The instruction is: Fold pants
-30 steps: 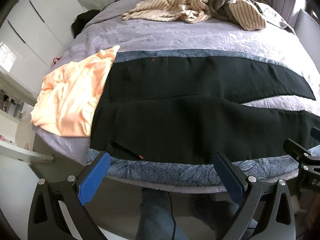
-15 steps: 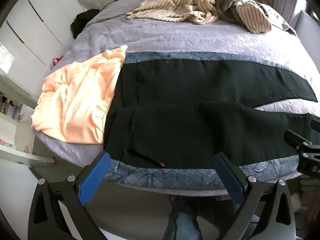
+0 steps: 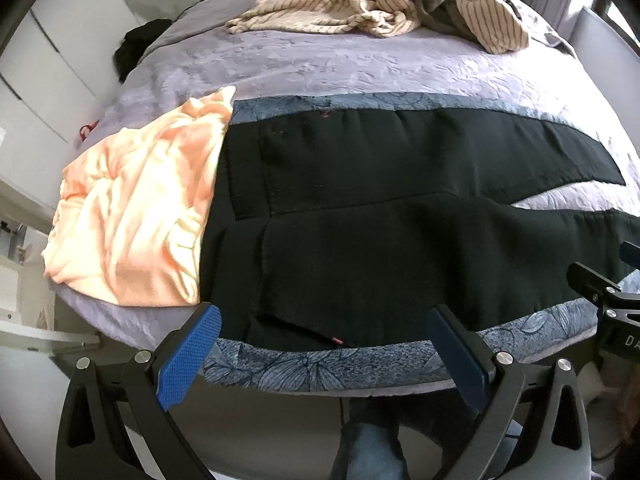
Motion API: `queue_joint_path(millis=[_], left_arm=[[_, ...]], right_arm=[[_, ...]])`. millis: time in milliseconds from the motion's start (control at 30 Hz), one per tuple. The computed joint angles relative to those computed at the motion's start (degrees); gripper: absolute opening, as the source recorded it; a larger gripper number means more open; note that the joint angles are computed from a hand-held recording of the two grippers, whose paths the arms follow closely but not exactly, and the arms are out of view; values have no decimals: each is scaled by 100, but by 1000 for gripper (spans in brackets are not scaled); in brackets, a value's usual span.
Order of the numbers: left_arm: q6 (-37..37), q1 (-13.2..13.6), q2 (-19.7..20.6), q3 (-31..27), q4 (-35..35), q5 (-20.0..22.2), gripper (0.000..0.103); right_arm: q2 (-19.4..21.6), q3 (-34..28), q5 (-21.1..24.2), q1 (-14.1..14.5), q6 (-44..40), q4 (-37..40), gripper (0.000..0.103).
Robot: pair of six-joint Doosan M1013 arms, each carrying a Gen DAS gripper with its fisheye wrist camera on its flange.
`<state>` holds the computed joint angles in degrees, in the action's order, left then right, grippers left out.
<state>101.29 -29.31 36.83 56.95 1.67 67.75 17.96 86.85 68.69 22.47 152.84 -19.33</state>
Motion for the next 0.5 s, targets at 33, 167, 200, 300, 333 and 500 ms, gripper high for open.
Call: queue_joint_path(millis=[33, 167, 200, 300, 333, 500], left_arm=[[41, 4, 1, 2, -36, -4, 103], [175, 18, 7, -2, -145, -19, 103], [172, 22, 12, -7, -149, -25, 103], [120, 54, 37, -25, -220, -12, 103], [86, 68, 52, -34, -239, 8, 103], [-42, 106, 93, 17, -260, 97, 103]], right_arm=[[0, 5, 17, 4, 33, 8, 103], [13, -2, 68, -2, 86, 55, 103], [19, -10, 78, -2, 98, 59, 103], [15, -4, 71, -2, 120, 63, 103], [19, -5, 75, -1, 118, 69, 103], [54, 13, 130, -7, 25, 148, 103]])
